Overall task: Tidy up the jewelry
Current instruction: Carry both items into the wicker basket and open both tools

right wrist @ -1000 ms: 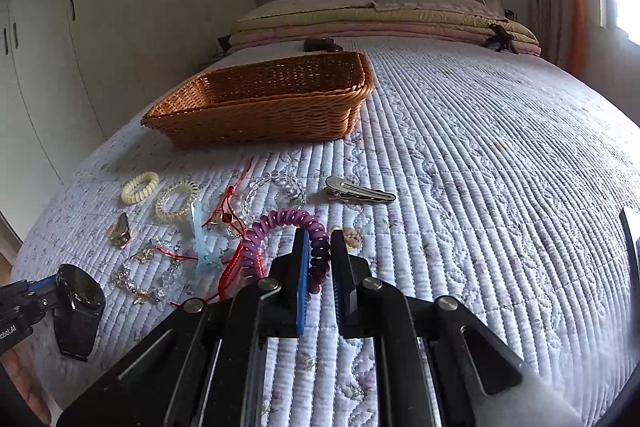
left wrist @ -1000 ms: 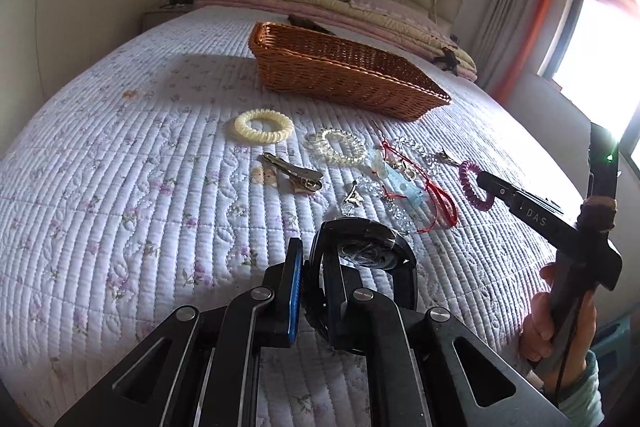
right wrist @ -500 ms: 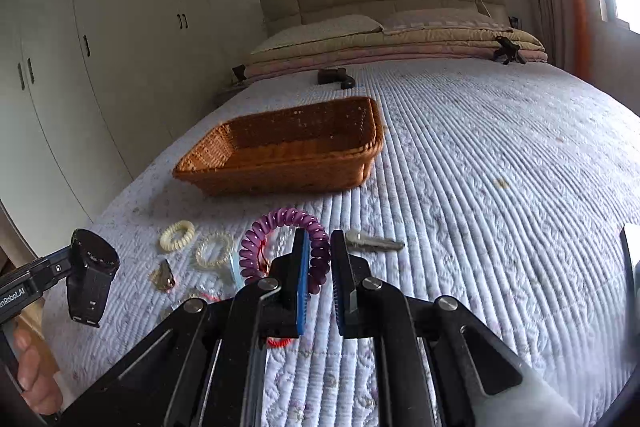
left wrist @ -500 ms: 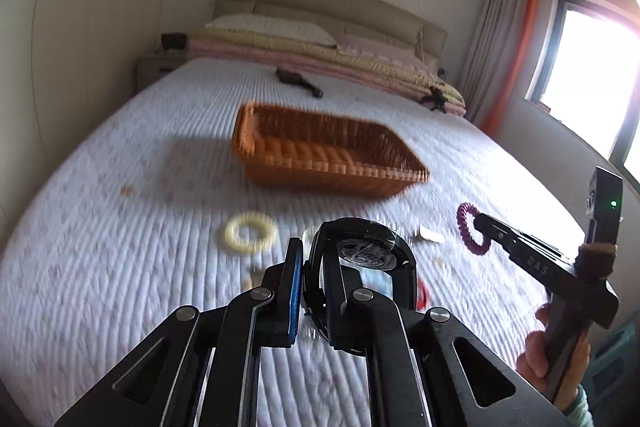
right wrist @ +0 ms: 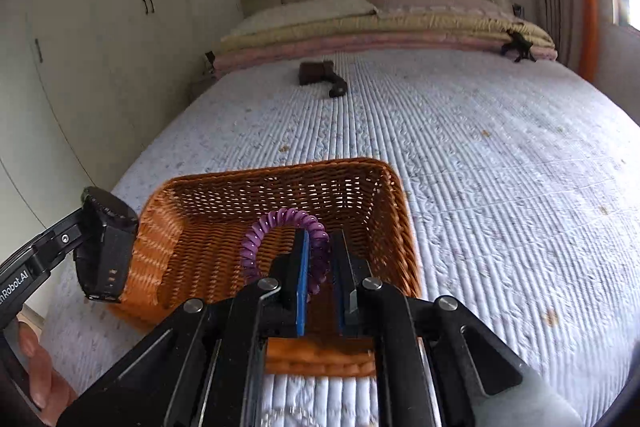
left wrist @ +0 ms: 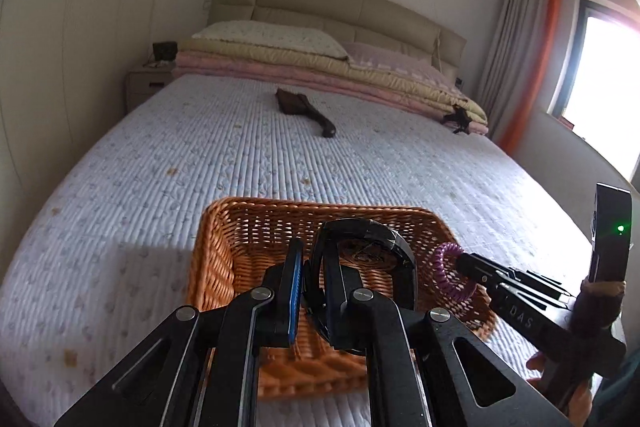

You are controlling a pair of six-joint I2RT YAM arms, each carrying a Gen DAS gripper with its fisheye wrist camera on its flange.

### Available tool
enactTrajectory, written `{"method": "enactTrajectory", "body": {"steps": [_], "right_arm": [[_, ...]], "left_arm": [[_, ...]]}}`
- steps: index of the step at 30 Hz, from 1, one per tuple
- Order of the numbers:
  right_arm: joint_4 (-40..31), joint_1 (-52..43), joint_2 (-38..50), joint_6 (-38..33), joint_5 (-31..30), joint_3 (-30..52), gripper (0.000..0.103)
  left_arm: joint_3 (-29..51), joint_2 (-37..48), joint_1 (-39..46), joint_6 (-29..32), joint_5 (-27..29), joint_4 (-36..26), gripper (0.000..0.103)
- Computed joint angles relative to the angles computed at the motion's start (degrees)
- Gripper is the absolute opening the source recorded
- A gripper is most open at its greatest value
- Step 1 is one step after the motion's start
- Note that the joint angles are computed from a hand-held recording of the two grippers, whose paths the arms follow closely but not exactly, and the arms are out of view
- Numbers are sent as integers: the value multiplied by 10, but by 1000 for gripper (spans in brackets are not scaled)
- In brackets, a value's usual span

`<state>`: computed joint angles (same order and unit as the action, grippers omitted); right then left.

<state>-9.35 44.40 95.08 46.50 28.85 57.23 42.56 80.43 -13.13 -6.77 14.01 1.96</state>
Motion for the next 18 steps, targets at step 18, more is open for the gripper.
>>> {"method": "enactTrajectory", "body": {"steps": [18], "right_arm": [[11, -23, 105, -38, -18, 53, 15]], "left_arm": [[48, 142, -14, 13, -15, 23, 42]]}}
